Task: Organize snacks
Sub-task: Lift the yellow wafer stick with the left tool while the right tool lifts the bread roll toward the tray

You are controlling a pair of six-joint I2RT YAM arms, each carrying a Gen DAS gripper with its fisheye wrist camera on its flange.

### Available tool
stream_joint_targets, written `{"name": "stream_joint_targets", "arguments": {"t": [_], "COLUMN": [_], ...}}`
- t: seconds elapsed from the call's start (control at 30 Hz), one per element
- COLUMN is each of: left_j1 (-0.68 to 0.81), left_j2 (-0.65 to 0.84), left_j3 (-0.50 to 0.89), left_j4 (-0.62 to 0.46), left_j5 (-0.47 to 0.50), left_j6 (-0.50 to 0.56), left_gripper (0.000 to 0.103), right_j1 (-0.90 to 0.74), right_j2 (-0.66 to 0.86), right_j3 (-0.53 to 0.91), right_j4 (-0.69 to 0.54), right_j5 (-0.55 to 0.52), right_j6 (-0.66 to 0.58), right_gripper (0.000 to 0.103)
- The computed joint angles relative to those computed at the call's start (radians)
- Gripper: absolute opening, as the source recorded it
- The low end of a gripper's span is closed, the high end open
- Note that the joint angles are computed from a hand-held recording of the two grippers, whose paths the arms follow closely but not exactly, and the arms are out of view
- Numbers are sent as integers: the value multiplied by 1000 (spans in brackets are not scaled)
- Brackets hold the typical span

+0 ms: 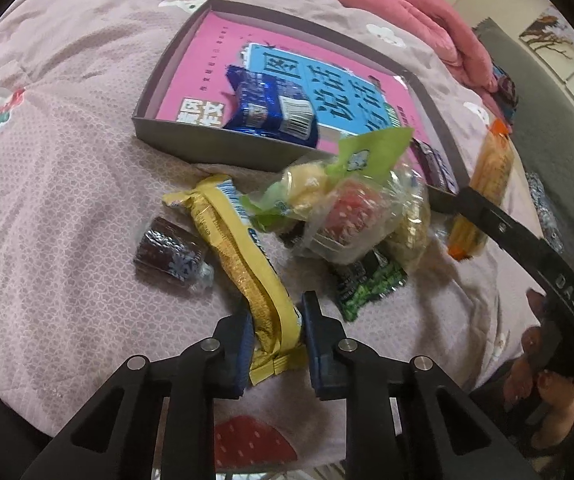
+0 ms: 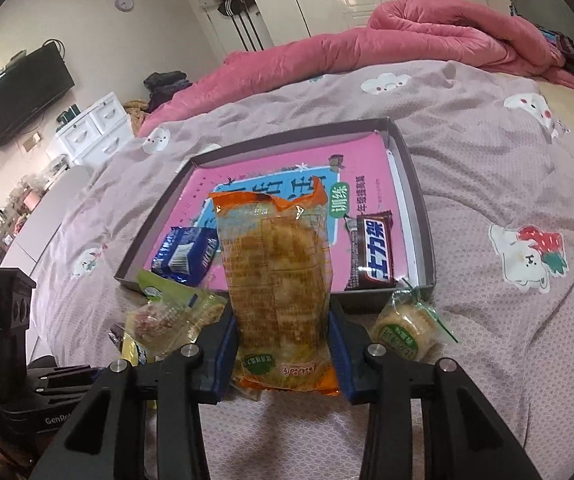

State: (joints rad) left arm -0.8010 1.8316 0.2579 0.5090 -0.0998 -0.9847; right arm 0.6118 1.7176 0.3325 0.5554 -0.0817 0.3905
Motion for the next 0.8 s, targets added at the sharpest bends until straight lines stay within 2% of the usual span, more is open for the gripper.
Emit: {"name": "stream_joint_targets", "arguments": {"t": [0.2,0.8], "left_j1": [-37,-129], "left_j2": [-99,-349], "left_j3": [-29,-25], "left_j4": [-53,-286], "left_j5": [-14,-150], "left_j6": [-1,-6], "left_gripper": [23,22], "right_j1": [0,-26], "right_j2": [-8,-106], "right_j3": [1,-52], "right_j4": [-5,37], "right_j5": [-3,-37], "right_j6": [1,2], "right_gripper": [41,41]}}
